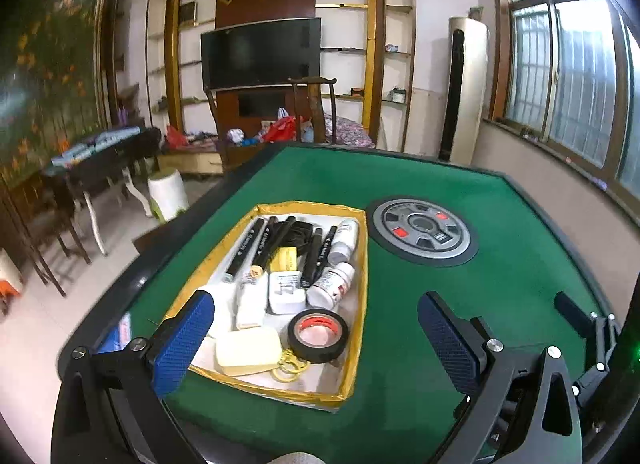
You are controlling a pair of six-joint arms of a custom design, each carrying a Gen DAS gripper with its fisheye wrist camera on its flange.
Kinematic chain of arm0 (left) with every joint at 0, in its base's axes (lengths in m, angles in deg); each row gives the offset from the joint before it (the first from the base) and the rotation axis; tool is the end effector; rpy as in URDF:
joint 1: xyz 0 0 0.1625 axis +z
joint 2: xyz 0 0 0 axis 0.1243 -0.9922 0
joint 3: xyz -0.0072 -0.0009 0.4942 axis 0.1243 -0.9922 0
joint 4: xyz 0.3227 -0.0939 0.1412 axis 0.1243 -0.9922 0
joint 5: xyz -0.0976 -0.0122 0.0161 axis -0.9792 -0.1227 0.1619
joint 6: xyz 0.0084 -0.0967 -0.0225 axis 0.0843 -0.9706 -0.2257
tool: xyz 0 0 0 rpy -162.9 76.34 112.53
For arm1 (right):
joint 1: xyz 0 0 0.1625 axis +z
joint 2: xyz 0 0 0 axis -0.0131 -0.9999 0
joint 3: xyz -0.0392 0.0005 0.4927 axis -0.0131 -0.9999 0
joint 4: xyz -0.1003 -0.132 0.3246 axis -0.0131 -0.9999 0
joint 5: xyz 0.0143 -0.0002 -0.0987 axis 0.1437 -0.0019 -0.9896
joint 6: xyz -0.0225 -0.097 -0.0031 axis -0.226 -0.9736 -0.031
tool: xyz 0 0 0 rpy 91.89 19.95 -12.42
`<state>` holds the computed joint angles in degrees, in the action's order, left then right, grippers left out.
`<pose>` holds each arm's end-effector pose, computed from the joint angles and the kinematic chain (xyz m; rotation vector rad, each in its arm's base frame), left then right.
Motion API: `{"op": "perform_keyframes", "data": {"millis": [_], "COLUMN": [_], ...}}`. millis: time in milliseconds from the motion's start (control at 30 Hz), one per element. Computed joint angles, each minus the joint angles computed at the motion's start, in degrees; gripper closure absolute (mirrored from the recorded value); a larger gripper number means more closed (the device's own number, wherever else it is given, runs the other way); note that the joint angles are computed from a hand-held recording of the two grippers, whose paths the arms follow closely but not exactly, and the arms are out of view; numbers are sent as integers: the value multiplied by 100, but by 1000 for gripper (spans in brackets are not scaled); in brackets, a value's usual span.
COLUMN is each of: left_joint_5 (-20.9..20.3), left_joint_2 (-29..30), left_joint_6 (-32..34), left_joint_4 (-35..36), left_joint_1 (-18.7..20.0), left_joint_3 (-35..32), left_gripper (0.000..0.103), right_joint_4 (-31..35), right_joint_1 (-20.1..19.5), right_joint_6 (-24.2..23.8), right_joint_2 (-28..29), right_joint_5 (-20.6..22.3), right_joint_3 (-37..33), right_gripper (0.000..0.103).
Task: Organize rigid objects
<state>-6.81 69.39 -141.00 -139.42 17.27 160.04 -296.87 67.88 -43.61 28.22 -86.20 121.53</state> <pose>-0.3988 -0.4301 -0.1004 -0.1332 1.7982 -1.3075 -0.0394 -0.5082 0.2603 1.1805 -2.2114 1.0334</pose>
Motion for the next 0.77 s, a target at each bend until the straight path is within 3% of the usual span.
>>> {"op": "perform_keyframes", "data": {"millis": [167,333,767], "left_joint_5": [-155,-433,-517], "left_joint_2": [-5,46,-275], "left_joint_6": [-432,-1095,-536], "left_joint_4": [486,1402,-348], "left_joint_1": [-9,18,169], "left_joint_3": [-100,-312,671], "left_gripper": [1,1,1], "right_joint_4": [-271,-451,-1247], "right_joint_1": [2,79,308], "right_joint_6": [-272,-438,-989], "right_joint_2": [99,243,695], "right_joint_5": [64,-99,-429], "right_joint_3": [183,296,649], "right_gripper": [0,0,0]}}
